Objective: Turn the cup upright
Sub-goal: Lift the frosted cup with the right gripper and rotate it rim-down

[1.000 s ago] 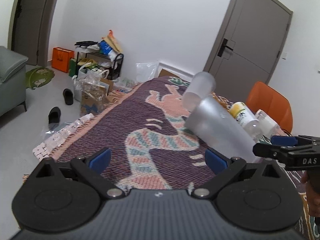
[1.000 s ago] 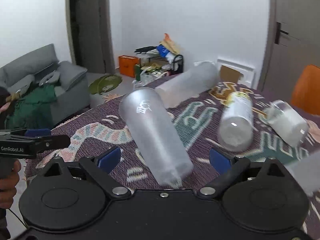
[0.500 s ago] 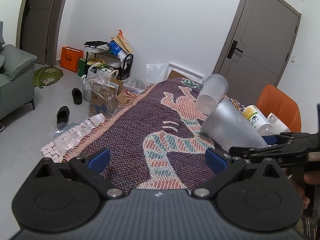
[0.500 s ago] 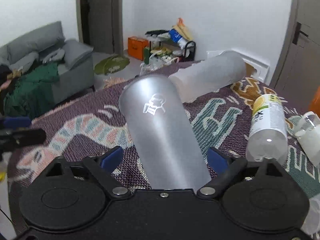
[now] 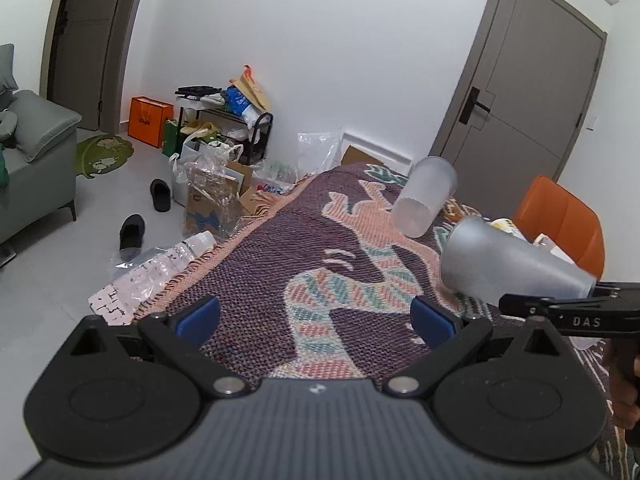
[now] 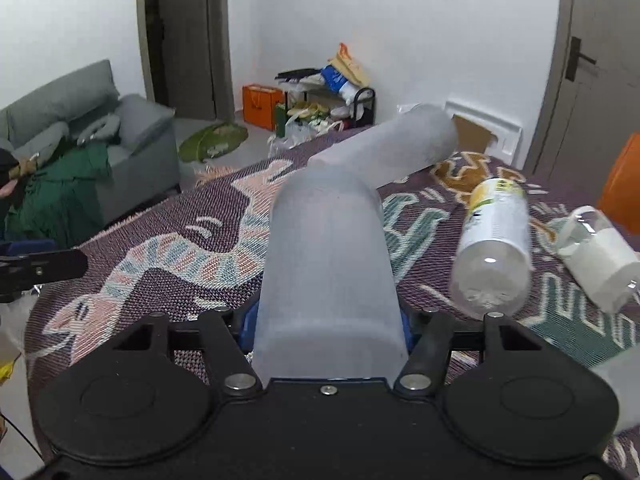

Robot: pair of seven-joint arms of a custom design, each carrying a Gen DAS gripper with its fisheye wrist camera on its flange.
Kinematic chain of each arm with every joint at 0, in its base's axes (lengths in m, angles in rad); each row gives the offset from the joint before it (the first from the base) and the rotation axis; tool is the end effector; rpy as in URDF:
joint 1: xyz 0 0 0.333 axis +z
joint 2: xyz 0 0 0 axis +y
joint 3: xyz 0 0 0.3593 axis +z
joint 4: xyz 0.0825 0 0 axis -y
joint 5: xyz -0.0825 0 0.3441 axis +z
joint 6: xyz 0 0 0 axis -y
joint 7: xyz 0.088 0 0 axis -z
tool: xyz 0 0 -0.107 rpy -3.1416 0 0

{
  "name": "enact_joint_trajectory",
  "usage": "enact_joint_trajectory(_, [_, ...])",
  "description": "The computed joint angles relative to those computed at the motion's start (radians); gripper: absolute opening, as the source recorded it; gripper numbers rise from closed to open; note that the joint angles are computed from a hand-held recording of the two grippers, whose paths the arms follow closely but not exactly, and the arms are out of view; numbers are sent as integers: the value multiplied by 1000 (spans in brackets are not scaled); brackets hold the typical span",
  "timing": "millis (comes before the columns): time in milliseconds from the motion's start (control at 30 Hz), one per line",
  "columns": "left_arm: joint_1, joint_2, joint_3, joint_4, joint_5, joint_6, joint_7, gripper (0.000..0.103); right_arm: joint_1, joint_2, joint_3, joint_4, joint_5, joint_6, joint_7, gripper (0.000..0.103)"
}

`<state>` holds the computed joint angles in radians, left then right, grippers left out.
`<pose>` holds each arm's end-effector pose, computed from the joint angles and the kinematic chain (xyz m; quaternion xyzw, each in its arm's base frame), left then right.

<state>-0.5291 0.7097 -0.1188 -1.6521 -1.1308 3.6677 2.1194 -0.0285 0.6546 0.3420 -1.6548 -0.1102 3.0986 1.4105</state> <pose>0.6157 -0.2914 0.3628 -0.6730 0.5430 -0.4253 0.2670 0.7093 0.1728 0.4051 -0.7681 0.4951 -0.2187 0.3422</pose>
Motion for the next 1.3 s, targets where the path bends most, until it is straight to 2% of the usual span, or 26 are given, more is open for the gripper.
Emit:
enact_joint_trajectory(333, [0,-20,-25,-41,89,34,-40,101,-101,-81,76,-175,-3,102,47,58])
enact_joint_trajectory(733, [-31,-35,-6,-48,101,20,-34,101,-248,-168,164,-390,-105,314,247,55])
enact_joint_trajectory(800, [-41,-37,-2,-45,96,20,-23,101,-266,-181,166,-419,-127,349,284,51])
enact_joint_trajectory(833, [-45,-36,-1,-42,93,19,-16,101,-267,-186,160,-427,-136,358,300,33])
enact_joint_trajectory(867, [-46,-37,-2,-42,94,20,-13,101,-292,-188,177,-432,-156,352,323,6])
enact_joint_trajectory(900, [-52,-38,-1,-41,90,20,-4,101,-309,-187,189,-436,-166,349,350,0])
enact_joint_trajectory(933, [-55,-39,-1,-40,89,20,3,101,-317,-186,189,-438,-178,349,369,0])
enact_joint_trajectory(1000, [-60,-40,-2,-38,87,20,15,101,-267,-208,122,-460,-168,361,387,0])
enact_joint_trajectory(1100, [-62,-42,-10,-43,103,27,25,101,-313,-210,148,-489,-235,373,437,0])
enact_joint_trajectory(1233, [-72,-34,-3,-27,84,16,53,101,-302,-220,118,-499,-293,375,476,0])
enact_joint_trajectory(1300, [-74,-31,-1,-20,73,5,60,101,-302,-224,112,-494,-319,372,505,8])
